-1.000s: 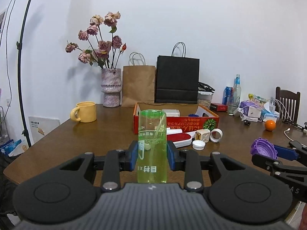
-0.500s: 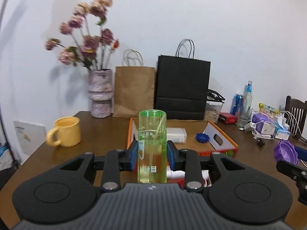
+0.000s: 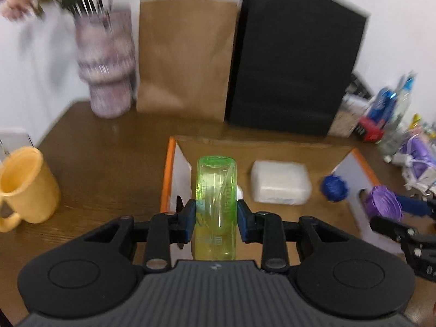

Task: Organize rigid objects

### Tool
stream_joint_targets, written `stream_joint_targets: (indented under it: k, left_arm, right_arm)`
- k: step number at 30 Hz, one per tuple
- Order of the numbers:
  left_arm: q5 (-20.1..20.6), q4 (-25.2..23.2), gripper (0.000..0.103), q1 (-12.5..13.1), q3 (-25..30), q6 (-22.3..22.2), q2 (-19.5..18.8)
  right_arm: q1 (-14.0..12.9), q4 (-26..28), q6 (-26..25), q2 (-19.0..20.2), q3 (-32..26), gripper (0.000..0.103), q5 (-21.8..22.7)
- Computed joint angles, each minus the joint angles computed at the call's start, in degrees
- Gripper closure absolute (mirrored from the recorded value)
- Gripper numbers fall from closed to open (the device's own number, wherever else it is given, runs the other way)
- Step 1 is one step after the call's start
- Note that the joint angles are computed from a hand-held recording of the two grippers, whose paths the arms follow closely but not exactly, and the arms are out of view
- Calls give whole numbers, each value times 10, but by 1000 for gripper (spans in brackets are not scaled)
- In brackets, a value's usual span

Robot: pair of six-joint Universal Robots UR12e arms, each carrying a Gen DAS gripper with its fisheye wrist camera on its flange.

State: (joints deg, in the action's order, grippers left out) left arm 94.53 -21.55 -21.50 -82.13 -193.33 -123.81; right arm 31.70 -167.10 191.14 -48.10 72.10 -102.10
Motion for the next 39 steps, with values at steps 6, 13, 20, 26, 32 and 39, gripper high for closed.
stream_joint_targets:
  k: [6, 13, 20, 26, 32, 39]
  left_arm:
    - [47, -34, 43, -3, 60, 36, -54]
    - [53, 13, 23, -9, 62, 99, -69]
    - [53, 4, 18, -12, 69, 106, -73]
    - [33, -9, 15, -8, 54, 49, -49]
    - [80, 59, 9, -23, 8, 59, -9]
    - [124, 369, 1, -49, -96, 112, 24]
  right_arm:
    - [-29, 129, 33, 67, -110, 44, 46]
    - [-35, 133, 64, 90, -134, 22, 45]
    - [-32, 141, 53, 94, -140, 21, 17]
    - [-22, 113, 38, 74, -124, 21, -14]
    - [-8, 76, 27, 33, -83, 20, -59]
    - [25, -142, -11, -6, 22, 13, -139]
